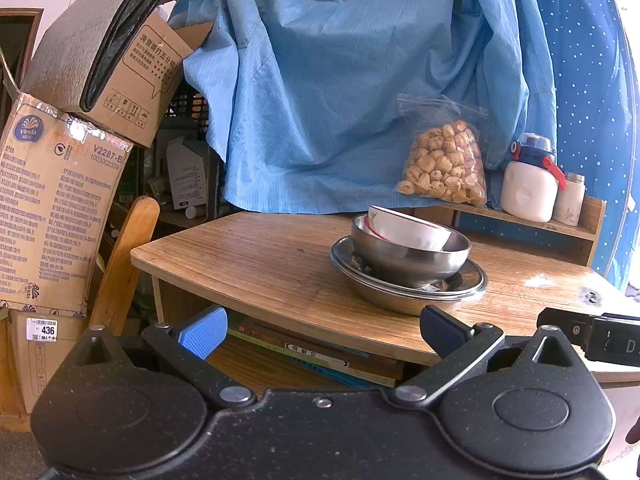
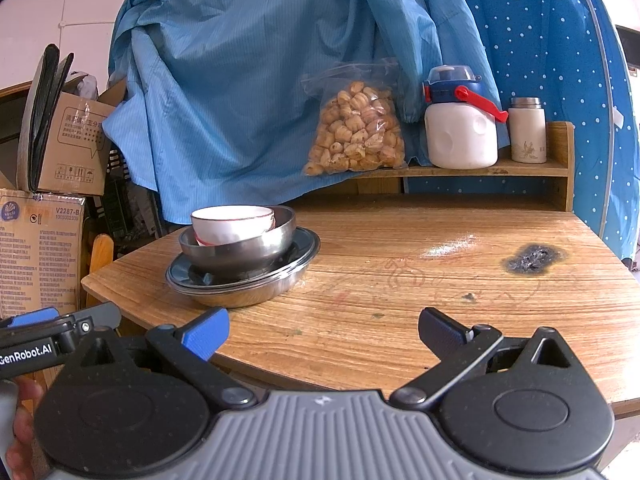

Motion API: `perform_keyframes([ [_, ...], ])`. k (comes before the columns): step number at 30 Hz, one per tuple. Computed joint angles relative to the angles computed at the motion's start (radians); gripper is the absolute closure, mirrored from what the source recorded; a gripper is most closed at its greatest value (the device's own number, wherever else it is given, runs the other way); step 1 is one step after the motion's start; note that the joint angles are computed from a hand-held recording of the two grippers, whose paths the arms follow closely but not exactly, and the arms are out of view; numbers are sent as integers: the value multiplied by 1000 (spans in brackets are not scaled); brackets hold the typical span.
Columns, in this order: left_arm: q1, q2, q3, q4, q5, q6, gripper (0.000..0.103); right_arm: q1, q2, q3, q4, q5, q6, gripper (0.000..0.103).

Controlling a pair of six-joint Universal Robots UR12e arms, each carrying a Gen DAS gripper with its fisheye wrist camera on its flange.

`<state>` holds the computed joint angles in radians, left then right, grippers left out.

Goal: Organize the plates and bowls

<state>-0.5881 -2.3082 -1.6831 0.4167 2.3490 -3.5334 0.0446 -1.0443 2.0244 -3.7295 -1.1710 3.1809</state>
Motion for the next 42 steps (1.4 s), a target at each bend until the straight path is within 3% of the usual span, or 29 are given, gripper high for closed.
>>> perform_keyframes([
  [17, 1, 1, -6, 4, -3, -3, 1, 0, 2, 1, 0, 2, -7, 0],
  [28, 3, 9, -5, -58, 10, -41, 1, -2, 1, 2, 1, 6, -8, 0],
  [42, 2, 11, -6, -57, 5, -30, 1, -5, 0, 2, 9, 10, -13, 0],
])
